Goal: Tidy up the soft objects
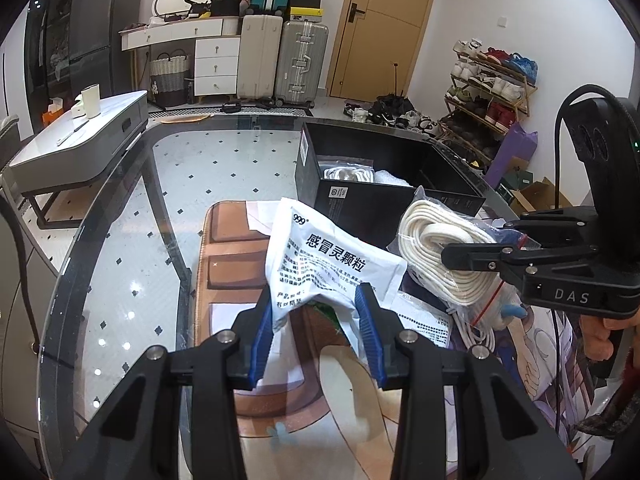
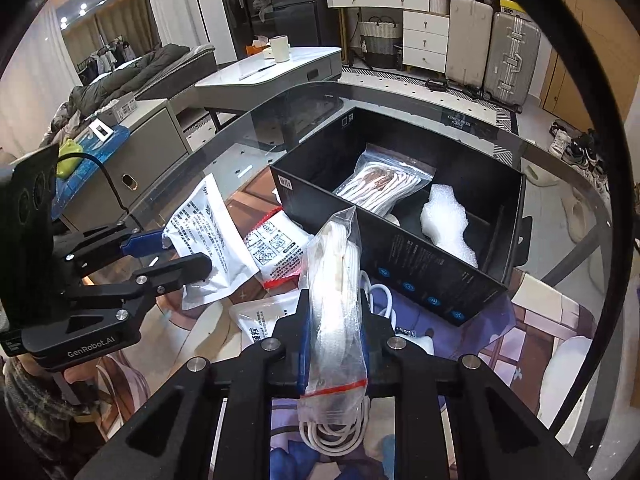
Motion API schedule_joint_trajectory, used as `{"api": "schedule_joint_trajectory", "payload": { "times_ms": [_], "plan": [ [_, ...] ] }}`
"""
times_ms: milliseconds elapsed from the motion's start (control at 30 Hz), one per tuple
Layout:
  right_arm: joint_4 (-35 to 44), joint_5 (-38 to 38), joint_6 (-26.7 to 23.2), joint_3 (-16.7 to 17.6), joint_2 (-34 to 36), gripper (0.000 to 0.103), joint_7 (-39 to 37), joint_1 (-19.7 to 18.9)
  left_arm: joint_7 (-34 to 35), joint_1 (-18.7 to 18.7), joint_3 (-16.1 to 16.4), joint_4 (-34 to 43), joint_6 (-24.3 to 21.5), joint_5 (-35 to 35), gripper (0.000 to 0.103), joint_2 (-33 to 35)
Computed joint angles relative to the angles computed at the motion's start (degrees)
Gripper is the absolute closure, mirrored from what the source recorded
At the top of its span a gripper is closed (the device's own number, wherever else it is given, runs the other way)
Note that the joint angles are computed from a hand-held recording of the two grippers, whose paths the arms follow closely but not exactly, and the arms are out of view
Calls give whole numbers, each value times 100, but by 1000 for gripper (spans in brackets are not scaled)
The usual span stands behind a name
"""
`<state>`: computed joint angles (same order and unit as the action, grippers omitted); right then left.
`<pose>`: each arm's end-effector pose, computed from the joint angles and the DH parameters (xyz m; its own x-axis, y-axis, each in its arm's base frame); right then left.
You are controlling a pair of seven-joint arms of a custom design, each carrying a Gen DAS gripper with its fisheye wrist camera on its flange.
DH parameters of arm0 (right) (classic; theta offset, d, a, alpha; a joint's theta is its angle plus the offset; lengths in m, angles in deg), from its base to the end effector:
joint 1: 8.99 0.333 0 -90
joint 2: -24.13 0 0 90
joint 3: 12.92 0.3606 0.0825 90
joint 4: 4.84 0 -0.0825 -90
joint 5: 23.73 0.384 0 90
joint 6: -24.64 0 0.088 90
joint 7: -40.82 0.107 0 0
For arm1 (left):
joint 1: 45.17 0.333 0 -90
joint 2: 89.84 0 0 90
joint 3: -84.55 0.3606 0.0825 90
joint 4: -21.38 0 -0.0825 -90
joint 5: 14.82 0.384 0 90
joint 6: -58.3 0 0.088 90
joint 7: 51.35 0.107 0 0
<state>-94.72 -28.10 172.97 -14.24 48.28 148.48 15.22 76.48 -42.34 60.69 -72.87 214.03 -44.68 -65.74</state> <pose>0.6800 0.2921 0.5085 0.1762 -0.9798 -0.0948 -0.8243 -0.0942 -0.5583 0.7020 -0.1947 0.5011 -0.5619 -0.8053 0.1892 -0.6475 0.2858 -0.7065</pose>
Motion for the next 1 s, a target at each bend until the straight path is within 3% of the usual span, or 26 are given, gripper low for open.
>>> {"api": "schedule_joint_trajectory", "payload": {
  "times_ms": [167,1000],
  "plan": [
    [-228,114,318,19,-225,85,19,-53,44,-20,-20,2,52,33,65,-47],
    [-696,-354,829,-113,-813,85,611,-212,-444,-374,93,726,56,929,66,172]
  ]
}}
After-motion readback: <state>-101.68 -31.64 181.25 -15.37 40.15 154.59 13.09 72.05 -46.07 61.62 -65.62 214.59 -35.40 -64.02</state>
